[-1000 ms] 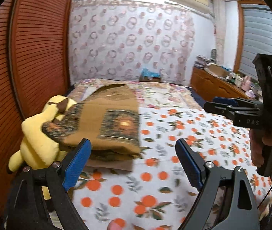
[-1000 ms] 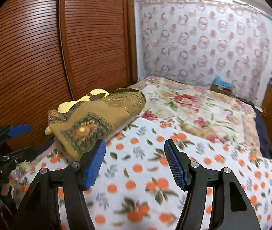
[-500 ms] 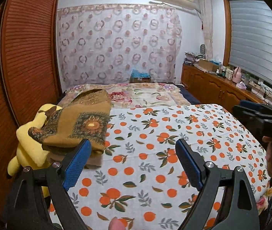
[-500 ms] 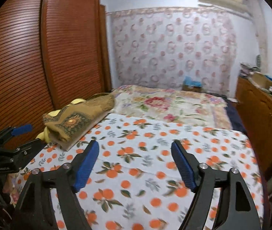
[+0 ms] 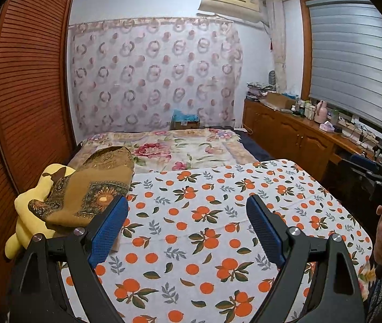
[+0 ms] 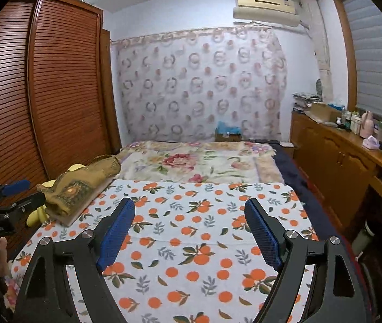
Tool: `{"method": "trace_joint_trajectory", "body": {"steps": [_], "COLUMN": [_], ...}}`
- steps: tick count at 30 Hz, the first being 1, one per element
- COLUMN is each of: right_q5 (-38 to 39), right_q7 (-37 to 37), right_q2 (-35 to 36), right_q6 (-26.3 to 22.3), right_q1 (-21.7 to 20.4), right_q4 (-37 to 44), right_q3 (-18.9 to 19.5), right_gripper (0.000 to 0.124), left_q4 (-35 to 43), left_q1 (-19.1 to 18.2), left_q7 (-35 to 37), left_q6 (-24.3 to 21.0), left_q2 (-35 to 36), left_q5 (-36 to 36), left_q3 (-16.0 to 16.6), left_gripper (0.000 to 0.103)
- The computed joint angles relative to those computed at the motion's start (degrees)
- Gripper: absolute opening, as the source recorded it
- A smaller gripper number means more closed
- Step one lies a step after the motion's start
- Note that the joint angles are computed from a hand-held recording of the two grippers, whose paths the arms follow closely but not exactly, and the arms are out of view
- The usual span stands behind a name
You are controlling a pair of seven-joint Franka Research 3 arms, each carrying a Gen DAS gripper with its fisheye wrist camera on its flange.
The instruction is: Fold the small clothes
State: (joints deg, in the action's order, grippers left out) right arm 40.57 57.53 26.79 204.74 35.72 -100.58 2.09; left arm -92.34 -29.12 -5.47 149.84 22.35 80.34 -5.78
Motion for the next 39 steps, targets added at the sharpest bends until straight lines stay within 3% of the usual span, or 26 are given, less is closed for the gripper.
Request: {"method": "trace_joint_trajectory", "body": {"steps": [5, 14, 39], "right_q5": [3.5, 4.1, 1.8], "right_q7": [-1.9, -2.5, -1.4], "right_q2": [0.3, -1.4, -1.5], "right_q6": [1.0, 3.3, 3.0], "right_q1": [2.4, 1.0, -0.8], "right_q4": [0.6, -2.6, -2.7], "right_q3": [-1.2, 1.4, 2.0], "right_gripper": [0.085, 0.085, 0.085], "left_q4": [0.4, 0.5, 0.4], "left_q1": [-0.2, -0.4, -0.4], "left_q7": [0.4, 0.3, 0.2], "left_q6": [-0.2, -0.2, -0.4], "left_q2": [0.3, 0.3, 0.3], "left_q5": [-0.3, -0.2, -0.1], "left_q3": [0.1, 0.2, 0.2], "left_gripper": [0.090, 0.090, 0.090]}}
